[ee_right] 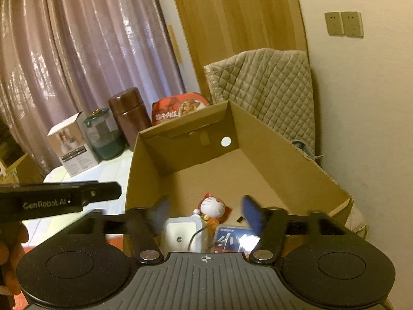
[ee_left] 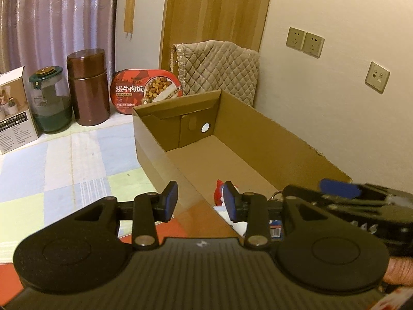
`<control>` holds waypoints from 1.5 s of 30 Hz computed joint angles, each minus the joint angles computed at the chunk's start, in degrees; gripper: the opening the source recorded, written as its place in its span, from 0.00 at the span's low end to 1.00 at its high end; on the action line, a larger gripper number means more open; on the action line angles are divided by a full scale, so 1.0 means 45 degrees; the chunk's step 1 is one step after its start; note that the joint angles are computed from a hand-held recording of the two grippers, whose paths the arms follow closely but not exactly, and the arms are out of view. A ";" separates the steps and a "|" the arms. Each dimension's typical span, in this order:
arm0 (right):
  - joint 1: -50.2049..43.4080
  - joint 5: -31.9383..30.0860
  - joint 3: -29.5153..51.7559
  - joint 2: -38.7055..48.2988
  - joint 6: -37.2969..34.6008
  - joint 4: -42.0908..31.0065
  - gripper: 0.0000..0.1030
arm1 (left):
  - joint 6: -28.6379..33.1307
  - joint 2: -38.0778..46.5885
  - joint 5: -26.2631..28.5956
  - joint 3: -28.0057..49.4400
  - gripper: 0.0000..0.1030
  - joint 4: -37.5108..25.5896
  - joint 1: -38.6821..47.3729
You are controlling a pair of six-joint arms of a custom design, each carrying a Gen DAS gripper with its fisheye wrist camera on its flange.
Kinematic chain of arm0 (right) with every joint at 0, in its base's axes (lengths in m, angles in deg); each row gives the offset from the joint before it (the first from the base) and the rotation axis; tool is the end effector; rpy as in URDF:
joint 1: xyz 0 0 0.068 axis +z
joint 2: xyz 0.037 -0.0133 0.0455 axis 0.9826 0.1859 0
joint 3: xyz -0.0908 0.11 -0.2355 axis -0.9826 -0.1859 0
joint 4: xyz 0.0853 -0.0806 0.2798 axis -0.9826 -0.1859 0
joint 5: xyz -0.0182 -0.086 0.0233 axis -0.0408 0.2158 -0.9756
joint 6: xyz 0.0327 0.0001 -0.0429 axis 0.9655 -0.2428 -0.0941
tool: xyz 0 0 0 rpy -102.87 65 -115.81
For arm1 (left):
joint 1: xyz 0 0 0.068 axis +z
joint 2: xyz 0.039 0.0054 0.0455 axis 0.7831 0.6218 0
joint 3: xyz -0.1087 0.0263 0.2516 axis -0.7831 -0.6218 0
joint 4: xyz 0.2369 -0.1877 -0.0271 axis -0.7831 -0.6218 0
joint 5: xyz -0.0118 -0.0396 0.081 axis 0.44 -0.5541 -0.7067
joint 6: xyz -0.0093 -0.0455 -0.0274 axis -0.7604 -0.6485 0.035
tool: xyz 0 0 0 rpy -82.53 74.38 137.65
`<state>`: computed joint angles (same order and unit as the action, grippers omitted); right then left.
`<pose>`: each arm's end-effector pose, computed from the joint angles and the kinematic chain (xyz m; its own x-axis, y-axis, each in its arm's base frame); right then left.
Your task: Organize rigid objects
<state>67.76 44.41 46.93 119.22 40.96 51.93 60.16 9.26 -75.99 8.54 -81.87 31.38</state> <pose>0.2581 -0.0400 0.2735 -0.5407 0.1940 -0.8185 -0.0493 0.9641 0.2611 0.3297 -0.1285 0.2788 -0.5750 0.2052 -0.7920 0.4792 0.8691 -0.1227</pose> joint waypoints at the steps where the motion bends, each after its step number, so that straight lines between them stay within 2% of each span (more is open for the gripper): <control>1: -0.0048 -0.0001 -0.0068 -0.0097 0.0153 0.0139 0.78 | 0.0007 -0.0029 -0.0012 -0.0035 0.39 0.0005 0.0015; 8: -0.0429 0.0195 -0.0251 -0.0482 0.0567 0.0201 0.78 | 0.0015 -0.0283 -0.0049 -0.0290 0.51 -0.0043 0.0221; 13: -0.0962 0.0004 -0.0269 -0.0625 0.0947 0.0099 0.78 | -0.0046 -0.0645 -0.0253 -0.0573 0.73 0.0013 0.0239; 20: -0.1373 -0.0289 -0.0148 -0.0659 0.0722 -0.0267 0.79 | -0.0099 -0.1433 -0.0697 -0.1047 0.86 -0.0198 0.0253; 25: -0.1567 -0.0617 0.0481 -0.0567 -0.0242 -0.1521 0.90 | -0.0630 -0.2822 -0.1532 -0.2130 0.95 -0.0097 0.0160; 27: -0.1876 -0.0990 0.0665 -0.0845 -0.0750 -0.2095 0.90 | -0.1102 -0.3596 -0.2017 -0.2705 0.98 -0.0192 0.0030; 31: -0.2732 -0.2139 0.0917 -0.1741 -0.1424 -0.3584 0.91 | -0.1960 -0.5182 -0.2794 -0.3491 0.98 -0.1274 -0.0498; 36: -0.3819 -0.3331 0.1393 -0.2957 -0.2660 -0.6050 0.92 | -0.3327 -0.7108 -0.3511 -0.3663 0.98 -0.3445 -0.1547; 45: -0.5812 -0.4733 0.2661 -0.4396 -0.5939 -1.0612 0.92 | -0.5531 -0.8967 -0.6751 -0.2601 0.98 -0.6789 -0.4955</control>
<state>41.60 23.11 58.91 99.44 14.23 4.18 35.27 -31.09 -106.37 -3.16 -112.42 9.08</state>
